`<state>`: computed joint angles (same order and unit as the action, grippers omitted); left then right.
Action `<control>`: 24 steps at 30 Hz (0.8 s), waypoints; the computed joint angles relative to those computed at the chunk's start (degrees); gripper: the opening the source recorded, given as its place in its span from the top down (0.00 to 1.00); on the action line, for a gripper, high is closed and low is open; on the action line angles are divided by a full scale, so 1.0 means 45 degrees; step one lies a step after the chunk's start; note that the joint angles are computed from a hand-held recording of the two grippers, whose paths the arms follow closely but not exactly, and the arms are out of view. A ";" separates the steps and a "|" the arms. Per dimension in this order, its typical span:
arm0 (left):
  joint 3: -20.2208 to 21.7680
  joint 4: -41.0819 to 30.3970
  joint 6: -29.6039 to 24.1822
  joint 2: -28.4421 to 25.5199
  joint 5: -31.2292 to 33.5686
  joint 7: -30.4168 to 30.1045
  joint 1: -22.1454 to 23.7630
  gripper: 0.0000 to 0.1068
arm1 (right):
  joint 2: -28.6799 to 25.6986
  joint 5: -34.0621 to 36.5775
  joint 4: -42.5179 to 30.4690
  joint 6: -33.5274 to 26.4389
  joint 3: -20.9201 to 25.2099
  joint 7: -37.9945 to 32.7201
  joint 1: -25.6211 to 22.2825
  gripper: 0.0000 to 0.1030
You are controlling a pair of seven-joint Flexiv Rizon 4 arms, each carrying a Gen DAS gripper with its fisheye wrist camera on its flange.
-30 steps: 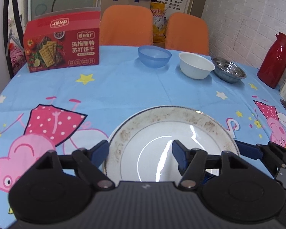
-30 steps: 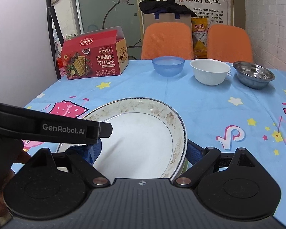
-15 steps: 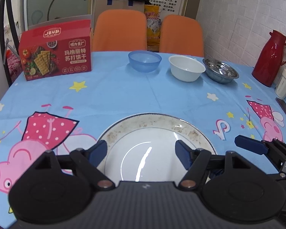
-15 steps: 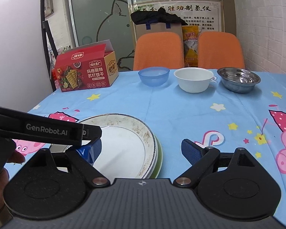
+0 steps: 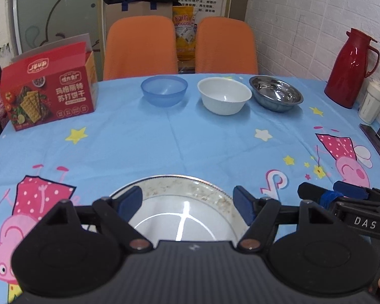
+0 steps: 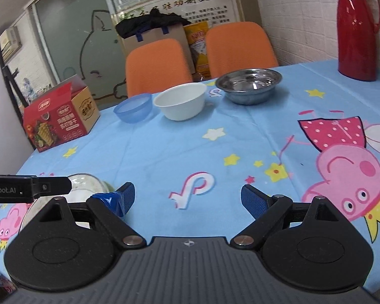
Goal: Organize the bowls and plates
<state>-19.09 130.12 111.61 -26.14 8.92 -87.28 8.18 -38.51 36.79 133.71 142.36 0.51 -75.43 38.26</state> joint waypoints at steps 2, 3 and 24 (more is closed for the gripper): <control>0.0168 -0.0509 -0.0357 -0.0152 -0.0209 0.0240 -0.0534 0.33 | -0.0105 -0.0083 0.0049 0.0285 0.0257 0.0663 -0.0569 0.24; 0.0321 -0.0740 -0.0491 -0.0234 -0.0356 0.0385 -0.0839 0.33 | -0.0127 0.0062 0.0033 0.0267 0.0216 0.0839 -0.0661 0.24; 0.1800 -1.3892 -0.7779 -0.6525 -0.4494 0.5096 -0.5470 0.33 | -0.0083 -0.4652 -0.2922 -0.4019 -0.2630 -0.0148 -0.3885 0.24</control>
